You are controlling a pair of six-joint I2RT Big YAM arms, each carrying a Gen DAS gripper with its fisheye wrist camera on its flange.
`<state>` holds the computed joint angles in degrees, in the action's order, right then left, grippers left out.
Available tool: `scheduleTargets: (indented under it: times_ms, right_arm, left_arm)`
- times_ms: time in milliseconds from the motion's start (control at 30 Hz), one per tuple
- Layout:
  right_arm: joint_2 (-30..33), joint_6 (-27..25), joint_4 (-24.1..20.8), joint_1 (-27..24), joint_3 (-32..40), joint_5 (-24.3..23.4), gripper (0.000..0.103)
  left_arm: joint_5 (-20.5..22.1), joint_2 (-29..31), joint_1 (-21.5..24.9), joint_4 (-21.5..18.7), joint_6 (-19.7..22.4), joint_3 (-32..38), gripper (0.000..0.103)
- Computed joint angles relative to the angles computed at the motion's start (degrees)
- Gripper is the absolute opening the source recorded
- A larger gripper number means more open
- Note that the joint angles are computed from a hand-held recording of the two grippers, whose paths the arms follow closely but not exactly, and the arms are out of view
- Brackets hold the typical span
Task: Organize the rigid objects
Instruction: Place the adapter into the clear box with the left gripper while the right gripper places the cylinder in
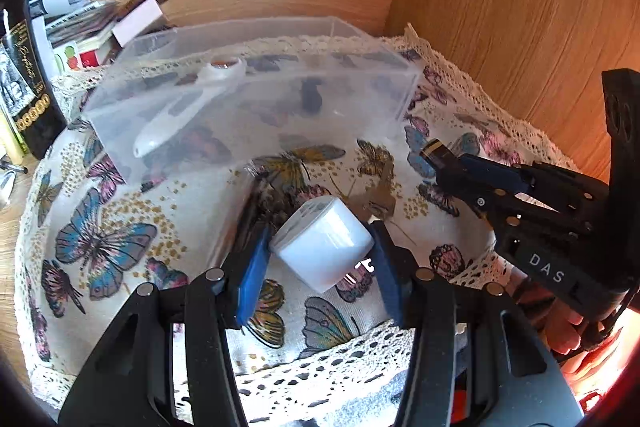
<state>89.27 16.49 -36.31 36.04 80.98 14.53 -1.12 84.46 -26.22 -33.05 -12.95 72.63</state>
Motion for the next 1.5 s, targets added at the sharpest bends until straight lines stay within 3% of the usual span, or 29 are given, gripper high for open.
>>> scheduleTargets:
  times_ms: [300,533,800,1200,1500]
  right_arm:
    - [0.5,-2.3,2.4,-0.1,4.3,2.9,0.021]
    - [3.1,-4.0,4.1,-1.0,9.4,3.7,0.021]
    - [8.6,-6.1,2.9,-2.2,16.5,2.1,0.021]
    - [17.8,-7.4,-5.1,-3.7,27.1,-1.6,0.021]
    - [21.2,-7.3,-9.1,-4.0,30.4,-3.6,0.021]
  left_arm:
    - [-0.9,-3.3,2.9,3.9,1.1,0.4,0.05]
    - [-1.4,-1.5,5.9,4.8,2.2,4.9,0.05]
    - [-0.3,3.8,8.9,0.9,2.9,12.5,0.05]
    - [0.7,12.0,9.4,-5.4,4.6,21.7,0.05]
    - [1.8,16.8,9.2,-9.2,5.6,25.3,0.05]
